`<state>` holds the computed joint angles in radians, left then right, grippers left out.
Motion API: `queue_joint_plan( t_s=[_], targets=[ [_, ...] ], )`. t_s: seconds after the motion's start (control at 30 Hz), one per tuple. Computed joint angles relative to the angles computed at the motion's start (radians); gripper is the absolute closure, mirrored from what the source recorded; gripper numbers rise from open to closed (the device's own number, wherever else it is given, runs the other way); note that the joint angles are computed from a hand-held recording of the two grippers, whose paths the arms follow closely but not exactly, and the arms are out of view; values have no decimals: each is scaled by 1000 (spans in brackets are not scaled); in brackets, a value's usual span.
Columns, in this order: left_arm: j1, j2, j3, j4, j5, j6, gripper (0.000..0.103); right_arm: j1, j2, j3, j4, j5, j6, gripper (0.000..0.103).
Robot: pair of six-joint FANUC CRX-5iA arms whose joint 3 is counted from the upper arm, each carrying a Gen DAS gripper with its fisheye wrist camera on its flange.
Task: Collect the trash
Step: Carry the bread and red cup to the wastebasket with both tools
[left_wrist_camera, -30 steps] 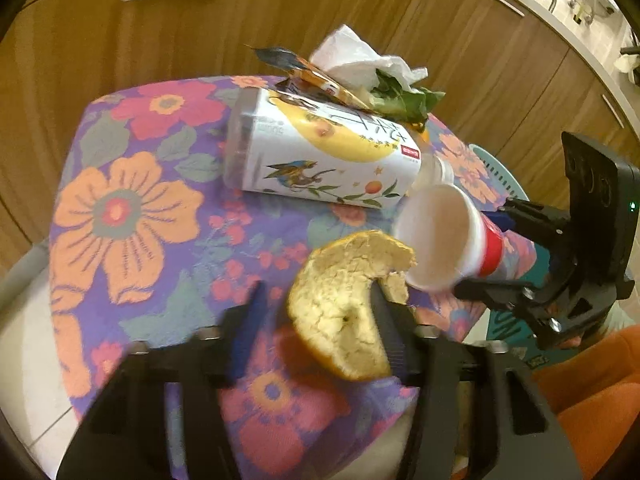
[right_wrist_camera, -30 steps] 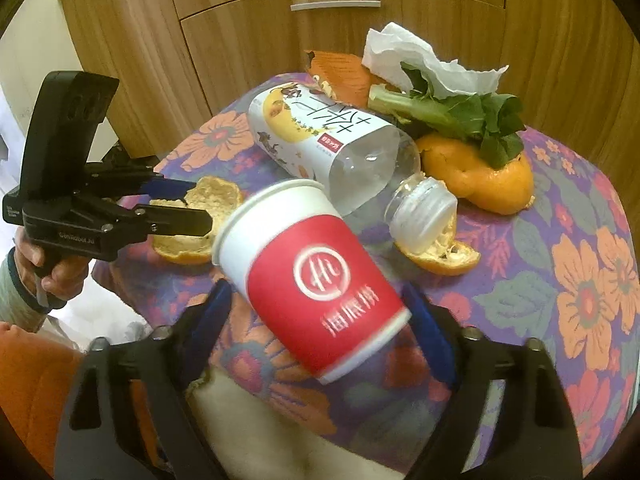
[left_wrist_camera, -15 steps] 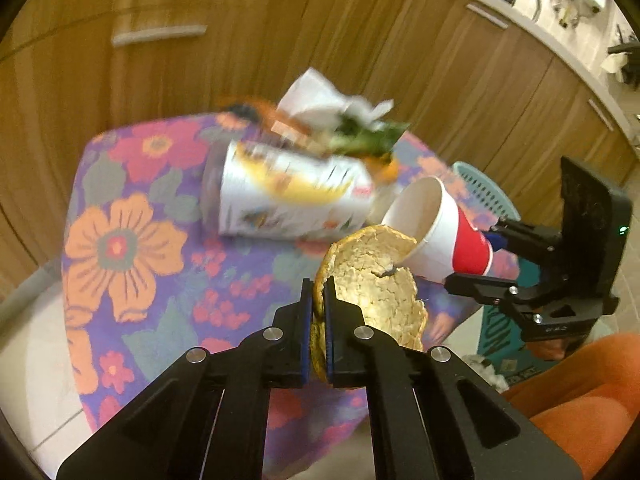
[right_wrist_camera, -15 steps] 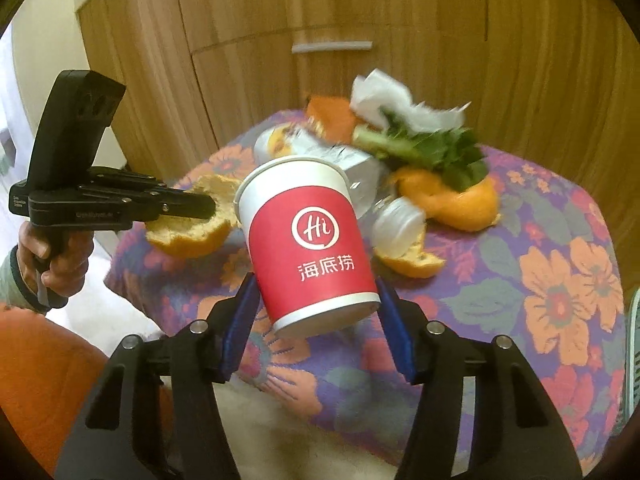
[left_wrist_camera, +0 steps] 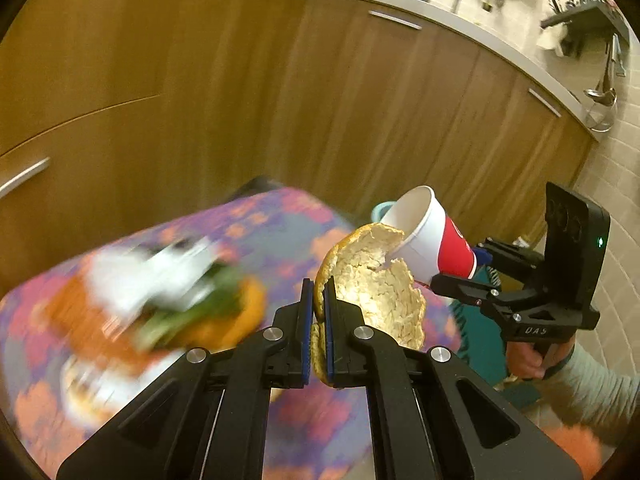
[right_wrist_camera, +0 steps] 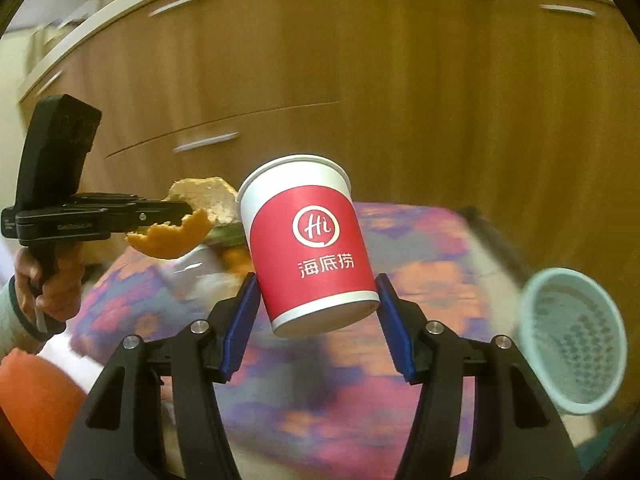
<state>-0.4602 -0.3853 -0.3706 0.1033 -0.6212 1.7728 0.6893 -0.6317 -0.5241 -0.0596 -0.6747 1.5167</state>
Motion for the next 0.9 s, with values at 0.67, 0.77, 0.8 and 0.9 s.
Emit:
queue_joint_plan(
  t_s=[0.67,0.77,0.8,0.9],
  targets=[
    [-172,878,840,35,-150,-98,100,-655,413,181,-137,-22,113,48],
    [-185,967,933,32,-187,-67,100,-662,456,191,-113,-33,77,48],
    [-190,994,963,26,-200,-51,98,-669,473,201,-117,-46,75,48],
    [-194,1038,1013,18,-229,-20,86,-693,511,236,-149,-97,92,43]
  ],
)
